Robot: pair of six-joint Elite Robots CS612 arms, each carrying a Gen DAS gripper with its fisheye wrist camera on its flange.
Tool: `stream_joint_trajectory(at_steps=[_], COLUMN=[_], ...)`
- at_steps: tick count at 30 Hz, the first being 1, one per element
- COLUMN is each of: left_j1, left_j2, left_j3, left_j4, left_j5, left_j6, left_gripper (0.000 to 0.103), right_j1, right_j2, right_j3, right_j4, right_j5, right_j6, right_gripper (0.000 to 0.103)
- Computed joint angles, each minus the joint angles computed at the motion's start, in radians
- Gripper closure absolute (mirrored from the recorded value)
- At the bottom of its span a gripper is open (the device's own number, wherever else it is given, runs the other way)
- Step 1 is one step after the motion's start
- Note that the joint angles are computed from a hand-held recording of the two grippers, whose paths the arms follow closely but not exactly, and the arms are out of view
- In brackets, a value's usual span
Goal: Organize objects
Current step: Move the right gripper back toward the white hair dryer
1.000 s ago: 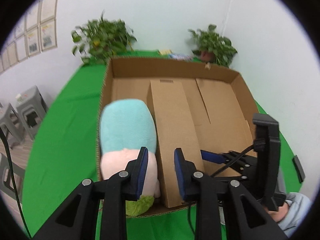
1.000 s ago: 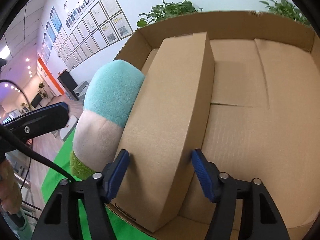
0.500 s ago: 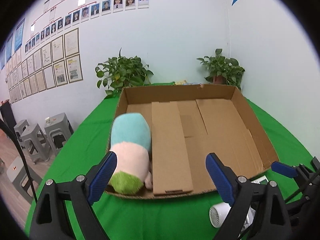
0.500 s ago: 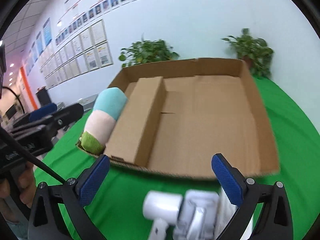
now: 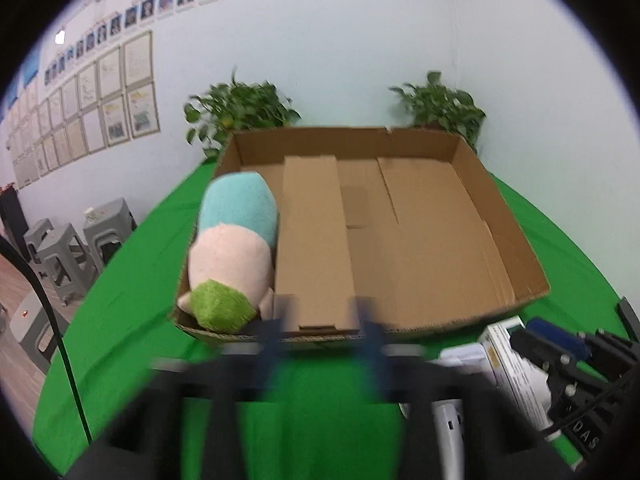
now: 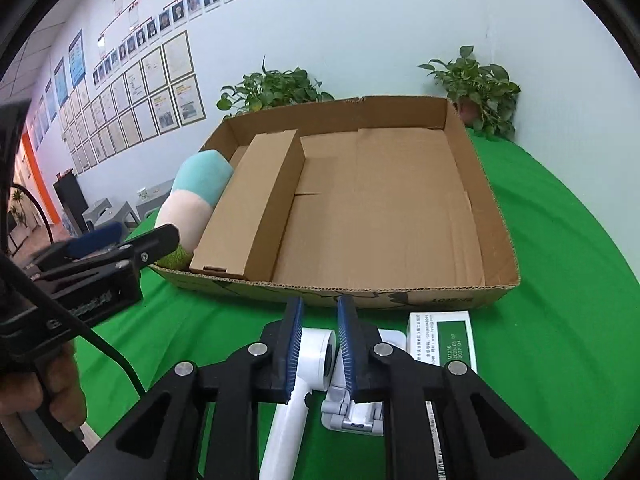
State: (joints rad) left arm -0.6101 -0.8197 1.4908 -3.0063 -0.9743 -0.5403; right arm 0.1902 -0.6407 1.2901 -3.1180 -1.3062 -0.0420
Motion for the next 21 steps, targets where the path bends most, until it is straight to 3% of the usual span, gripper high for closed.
stream_joint_trajectory(at_steps=[1, 2, 4, 6, 7, 8, 11, 14, 21], left_j1=[0.002, 0.001, -0.002, -0.006, -0.009, -0.012, -0.012, -0.010, -0.008], left_j2=[0.000, 0.001, 0.001, -0.001, -0.002, -0.002, -0.003, -0.004, -0.001], left_j3=[-0.002, -0.001, 0.003, 0.003, 0.000, 0.001, 0.016, 0.012, 0.010], left_j4=[0.011, 0.006, -0.014, -0.001, 0.021, 0.022, -0.040, -0.008, -0.002], left_j5=[-0.016, -0.012, 0.007, 0.039, 0.059, 0.075, 0.069, 0.061, 0.045], left_j6=[-0.010, -0.017, -0.028, -0.050, -0.063, -0.074, -0.074, -0.078, -0.061], left_gripper=[0.099, 0.099, 0.099, 0.071, 0.031, 0.014, 0.014, 0.014, 0.014], right_j1=[0.000, 0.000, -0.004, -0.006, -0.006, -0.005, -0.007, -0.011, -0.016], right_j2=[-0.001, -0.004, -0.003, -0.008, -0.010, -0.011, -0.013, -0.014, -0.014], right_j3=[0.001, 0.004, 0.010, 0.024, 0.027, 0.027, 0.031, 0.038, 0.053], right_j4=[-0.003, -0.003, -0.035, -0.067, -0.066, -0.062, -0.055, -0.059, -0.042], right_j5=[-0.012, -0.022, -0.007, -0.004, -0.005, -0.007, 0.009, 0.043, 0.152], right_j6=[0.009, 0.017, 0.043, 0.054, 0.045, 0.036, 0.027, 0.020, -0.029], right_gripper=[0.073, 0.045, 0.015, 0.015, 0.014, 0.013, 0.008, 0.003, 0.003])
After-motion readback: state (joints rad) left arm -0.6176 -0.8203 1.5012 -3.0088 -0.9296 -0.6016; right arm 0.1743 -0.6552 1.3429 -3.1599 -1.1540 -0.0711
